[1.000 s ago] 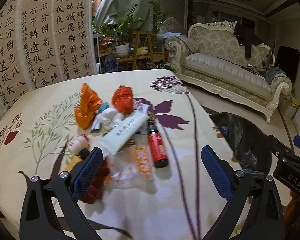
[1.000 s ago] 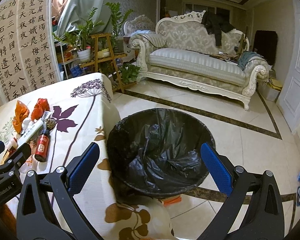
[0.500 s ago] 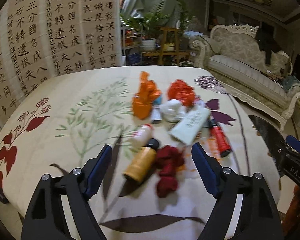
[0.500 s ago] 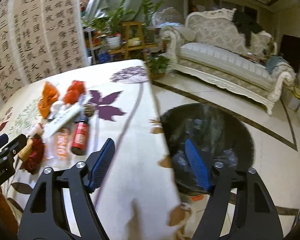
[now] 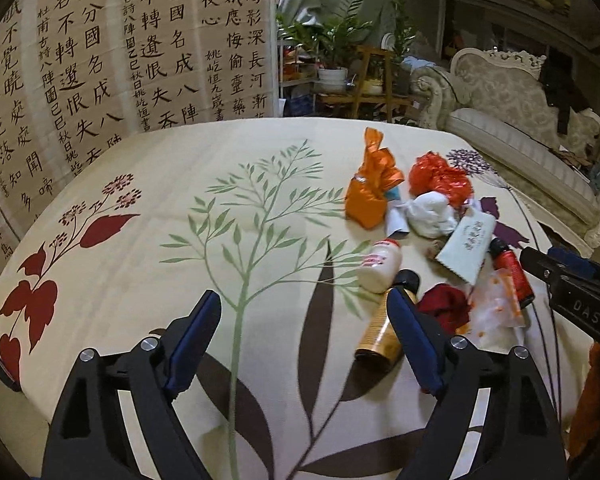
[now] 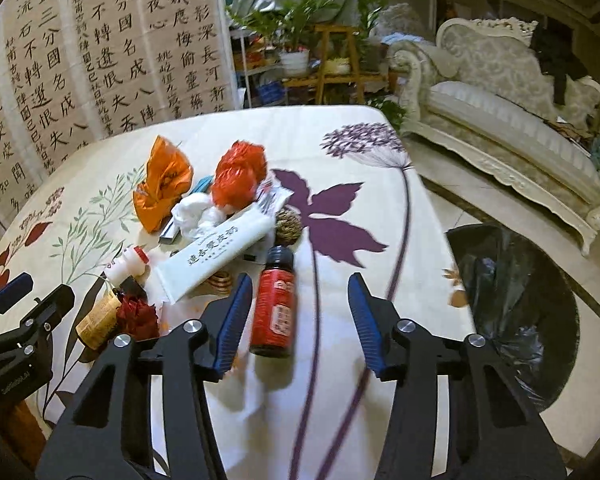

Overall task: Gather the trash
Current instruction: 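Grasp the small red bottle with the right tool while the left tool approaches the amber bottle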

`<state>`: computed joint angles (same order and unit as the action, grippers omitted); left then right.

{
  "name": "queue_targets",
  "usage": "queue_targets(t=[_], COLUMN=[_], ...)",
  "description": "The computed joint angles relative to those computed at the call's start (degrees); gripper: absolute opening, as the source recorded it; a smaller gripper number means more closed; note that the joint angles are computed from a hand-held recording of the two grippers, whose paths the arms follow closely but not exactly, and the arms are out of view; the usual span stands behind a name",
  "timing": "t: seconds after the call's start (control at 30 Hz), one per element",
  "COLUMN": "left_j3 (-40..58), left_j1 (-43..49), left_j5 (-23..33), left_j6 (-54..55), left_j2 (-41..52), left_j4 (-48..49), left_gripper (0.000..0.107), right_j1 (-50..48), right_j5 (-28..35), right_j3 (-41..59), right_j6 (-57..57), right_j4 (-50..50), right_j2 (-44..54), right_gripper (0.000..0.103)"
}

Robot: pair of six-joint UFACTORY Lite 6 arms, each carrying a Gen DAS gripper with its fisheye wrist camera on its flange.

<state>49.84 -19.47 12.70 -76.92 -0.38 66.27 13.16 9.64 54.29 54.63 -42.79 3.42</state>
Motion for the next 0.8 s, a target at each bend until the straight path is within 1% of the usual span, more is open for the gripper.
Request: queue_targets(t=[0.03, 0.07, 0.17, 0.23, 0.27, 0.43, 0.57, 0.7, 0.8], left_j3=[0.05, 0.00, 0.26, 0.79, 0.90, 1.42, 1.59, 2.24, 2.84], left_j1=[0.30, 0.54, 1.06, 1.16, 1.10, 1.07, 0.40, -0.32, -0.69], left_j5=[-0.24, -0.52, -1.13, -1.44, -1.52, -1.94, -1.96, -1.83, -1.69], left_j6=[0.61, 1.21, 2.92, 4.30, 4.43, 7.85, 8.18, 9.98, 10.62], left_j2=[0.31, 0.44, 1.12, 1.78, 1.96, 2.39, 2.77, 3.69, 4.41], left_j4=[-0.57, -1.05, -2.32, -3.57, -3.69, -6.87, -7.05, -8.55, -9.42], left_gripper=[0.082, 0.082, 0.082, 0.082, 0.082, 0.082, 0.082, 0.082, 0.082], right_j1=[0.02, 0.13, 0.43, 0.13, 0.00, -0.20, -1.35, -2.07, -2.13], right_j5=[0.02, 0.34, 0.65, 0.50, 0.17, -0.28, -1.01, -1.36, -1.59], right_j3=[0.51, 1.22, 3.01, 3.52, 3.74, 3.69, 3.38, 3.35, 3.05], right_j6=[-3.45, -5.54, -8.60, -14.07, -15.69, -17.27, -27.37, -33.62, -32.57], right_j4=[3.42, 5.49, 8.40, 13.59, 15.03, 15.62, 25.67, 31.89, 30.43], right_j2=[0.58, 1.33, 3.57, 4.23, 4.79, 5.20, 4.99, 5.32, 5.18], right_gripper=[0.039, 0.038, 0.033, 0.025, 0.023, 0.022, 0.022, 0.022, 0.023])
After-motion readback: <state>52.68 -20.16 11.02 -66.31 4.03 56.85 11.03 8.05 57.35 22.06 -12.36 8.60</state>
